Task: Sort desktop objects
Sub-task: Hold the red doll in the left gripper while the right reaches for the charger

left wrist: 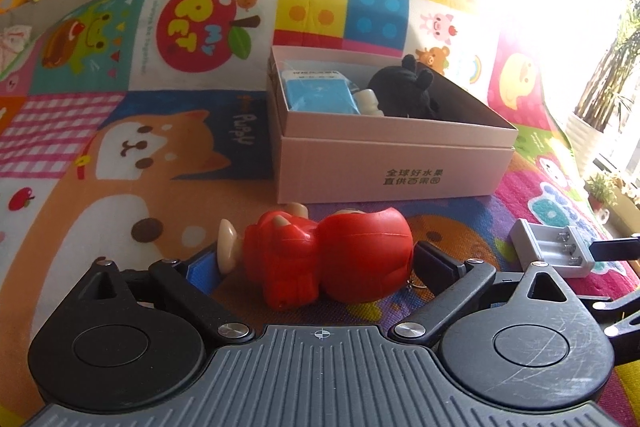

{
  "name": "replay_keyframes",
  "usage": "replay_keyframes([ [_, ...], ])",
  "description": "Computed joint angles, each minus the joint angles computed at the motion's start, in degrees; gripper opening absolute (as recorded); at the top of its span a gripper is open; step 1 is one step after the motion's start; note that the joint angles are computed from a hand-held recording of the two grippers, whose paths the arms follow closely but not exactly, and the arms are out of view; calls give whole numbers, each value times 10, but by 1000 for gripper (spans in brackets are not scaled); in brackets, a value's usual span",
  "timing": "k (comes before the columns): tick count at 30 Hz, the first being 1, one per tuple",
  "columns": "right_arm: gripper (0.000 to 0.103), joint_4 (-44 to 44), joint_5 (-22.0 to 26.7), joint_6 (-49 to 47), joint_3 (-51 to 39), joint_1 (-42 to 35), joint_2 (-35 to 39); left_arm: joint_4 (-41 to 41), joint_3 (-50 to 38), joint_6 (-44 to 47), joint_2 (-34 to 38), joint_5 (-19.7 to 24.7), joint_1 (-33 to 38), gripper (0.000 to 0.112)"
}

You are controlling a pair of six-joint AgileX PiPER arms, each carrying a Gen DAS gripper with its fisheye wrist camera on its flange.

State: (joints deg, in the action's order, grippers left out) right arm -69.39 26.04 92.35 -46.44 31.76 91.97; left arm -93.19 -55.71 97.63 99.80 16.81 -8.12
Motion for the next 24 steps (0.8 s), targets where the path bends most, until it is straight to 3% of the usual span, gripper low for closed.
replay_keyframes([
  [3, 103, -33, 57, 27, -28, 3, 34, 12, -3, -14, 2, 4, 2, 100],
  [5, 103, -39, 61, 50, -24, 4, 25, 14, -3, -17, 2, 4, 3, 100],
  [9, 103, 2, 5, 42, 15, -2, -28, 24, -5, -28, 4, 11, 6, 101],
  [13, 103, 124, -82, -60, 44, -40, -58, 48, -11, -58, 9, 23, 14, 101],
  [16, 103, 122, -102, -76, 41, -60, -52, 52, -12, -63, 9, 27, 16, 101],
  [18, 103, 66, -86, -30, 29, -62, -37, 52, -13, -63, 10, 27, 16, 101],
  [20, 103, 29, -31, 13, 6, -49, -10, 53, -13, -63, 10, 27, 16, 101],
  [24, 103, 21, -38, 50, -4, -52, -1, 53, -13, -63, 11, 28, 17, 102],
])
